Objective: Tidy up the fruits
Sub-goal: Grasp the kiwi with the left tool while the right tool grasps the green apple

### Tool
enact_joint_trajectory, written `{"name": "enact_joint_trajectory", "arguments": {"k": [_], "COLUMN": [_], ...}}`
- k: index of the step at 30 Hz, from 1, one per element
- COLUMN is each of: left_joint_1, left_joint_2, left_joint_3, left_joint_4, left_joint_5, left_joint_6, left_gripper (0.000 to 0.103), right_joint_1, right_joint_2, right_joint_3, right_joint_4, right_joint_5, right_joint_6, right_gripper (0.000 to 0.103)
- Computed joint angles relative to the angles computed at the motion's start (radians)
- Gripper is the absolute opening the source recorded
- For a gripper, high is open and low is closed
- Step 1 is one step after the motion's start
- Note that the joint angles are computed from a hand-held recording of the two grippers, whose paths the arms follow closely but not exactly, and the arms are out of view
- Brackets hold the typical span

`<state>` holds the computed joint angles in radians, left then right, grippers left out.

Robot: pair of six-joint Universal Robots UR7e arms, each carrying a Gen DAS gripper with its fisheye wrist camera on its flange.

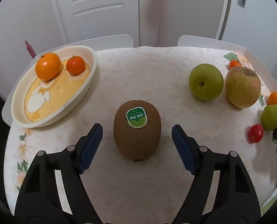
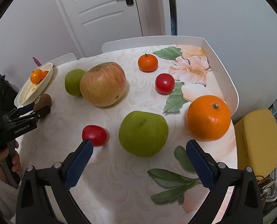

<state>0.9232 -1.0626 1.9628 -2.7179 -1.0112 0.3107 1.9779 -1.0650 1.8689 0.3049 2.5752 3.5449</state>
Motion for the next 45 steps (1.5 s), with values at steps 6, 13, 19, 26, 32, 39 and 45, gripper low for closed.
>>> {"name": "enact_joint_trajectory", "arguments": {"k": [6,13,19,26,32,39,45], "left_joint_1": [0.01,0.014,0.011,0.004,0.001,-0.006,-0.012], "left_joint_2": [0.006,0.001,-0.014,-0.039,-0.054,-0.078,-0.11], "left_joint_3": [-0.012,-0.016,-0.006,0.016,0.032,0.053,0.058], "left_joint_4": [0.026,0.037,0.052,0.066,0.071,0.079,0.089], "left_joint_5": [-0.011,-0.028,-0.029,-0.029,-0.03,-0.037,-0.036], "left_joint_6": [-0.007,0.004,0.007,-0.001,-0.008,-0.02,-0.034], "left_gripper": [0.062,0.051,0.05,0.05,0.05,0.05,0.05], "right_joint_1": [-0.009,-0.016,-0.026,-0.04,-0.046,-0.041,-0.008], "right_joint_2": [-0.002,0.006,0.008,0.007,0.01,0.002,-0.001], "right_joint_3": [0.0,-0.005,-0.007,-0.007,-0.009,-0.002,-0.014], "right_joint_4": [-0.026,-0.037,-0.04,-0.049,-0.056,-0.075,-0.074], "right_joint_5": [-0.007,-0.013,-0.021,-0.02,-0.013,0.007,0.021], "right_joint_6": [-0.02,-0.02,-0.009,-0.002,-0.01,-0.038,-0.074], "right_gripper": [0.096,0.086,0.077,0.068,0.062,0.05,0.05]}}
